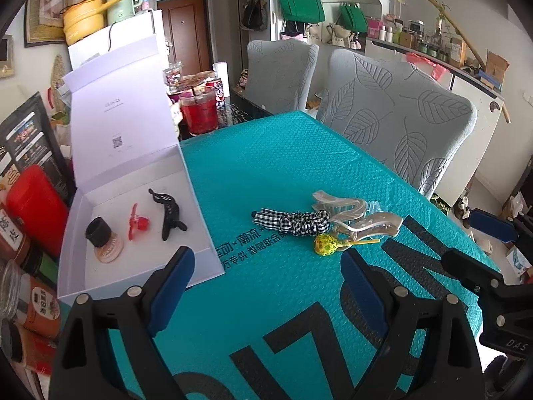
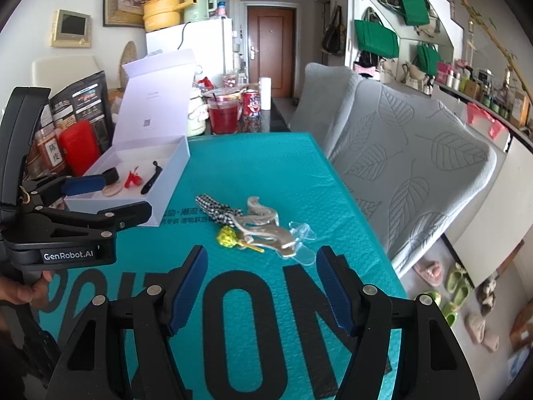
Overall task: Organize rigid objects
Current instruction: 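Move both tools back toward the scrunchie and clear plastic pieces, then grasp the black-and-white gingham scrunchie with the left tool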
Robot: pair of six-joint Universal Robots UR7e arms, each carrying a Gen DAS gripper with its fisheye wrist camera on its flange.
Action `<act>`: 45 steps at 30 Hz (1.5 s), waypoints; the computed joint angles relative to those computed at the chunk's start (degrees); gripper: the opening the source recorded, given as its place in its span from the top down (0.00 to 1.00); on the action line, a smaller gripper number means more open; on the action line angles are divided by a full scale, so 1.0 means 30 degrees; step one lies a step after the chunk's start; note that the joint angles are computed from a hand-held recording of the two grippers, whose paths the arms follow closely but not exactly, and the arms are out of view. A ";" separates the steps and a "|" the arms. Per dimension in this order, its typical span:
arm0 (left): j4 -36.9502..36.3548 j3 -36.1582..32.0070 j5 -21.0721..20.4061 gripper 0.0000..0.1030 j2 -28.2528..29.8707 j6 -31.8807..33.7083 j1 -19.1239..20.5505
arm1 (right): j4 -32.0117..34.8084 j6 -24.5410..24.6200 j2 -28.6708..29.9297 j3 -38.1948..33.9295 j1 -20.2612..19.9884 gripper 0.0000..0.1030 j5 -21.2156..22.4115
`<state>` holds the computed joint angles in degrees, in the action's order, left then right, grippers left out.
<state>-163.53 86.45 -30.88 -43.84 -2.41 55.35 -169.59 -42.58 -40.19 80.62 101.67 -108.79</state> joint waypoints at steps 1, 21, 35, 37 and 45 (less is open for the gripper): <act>0.0223 -0.0254 -0.0263 0.12 0.0122 0.0018 0.0121 | 0.0139 0.0093 0.0133 -0.0198 -0.0036 0.34 -0.0067; 0.5559 -0.6395 -0.3377 0.12 0.3093 0.0367 0.2477 | 0.4389 0.1320 0.2991 -0.5198 -0.0653 0.33 -0.0667; 0.8801 -0.9864 -0.3579 0.00 0.5047 0.0457 0.3158 | 0.6883 0.2266 0.4364 -0.8078 -0.1111 0.33 -0.0518; 0.8916 -1.0146 -0.3253 0.00 0.5258 0.0598 0.3180 | 0.6947 0.2232 0.4431 -0.8196 -0.1141 0.33 -0.0501; 0.8162 -1.0079 -0.2889 0.00 0.5391 0.1001 0.3117 | 0.7248 0.2475 0.4594 -0.8470 -0.1257 0.33 -0.0414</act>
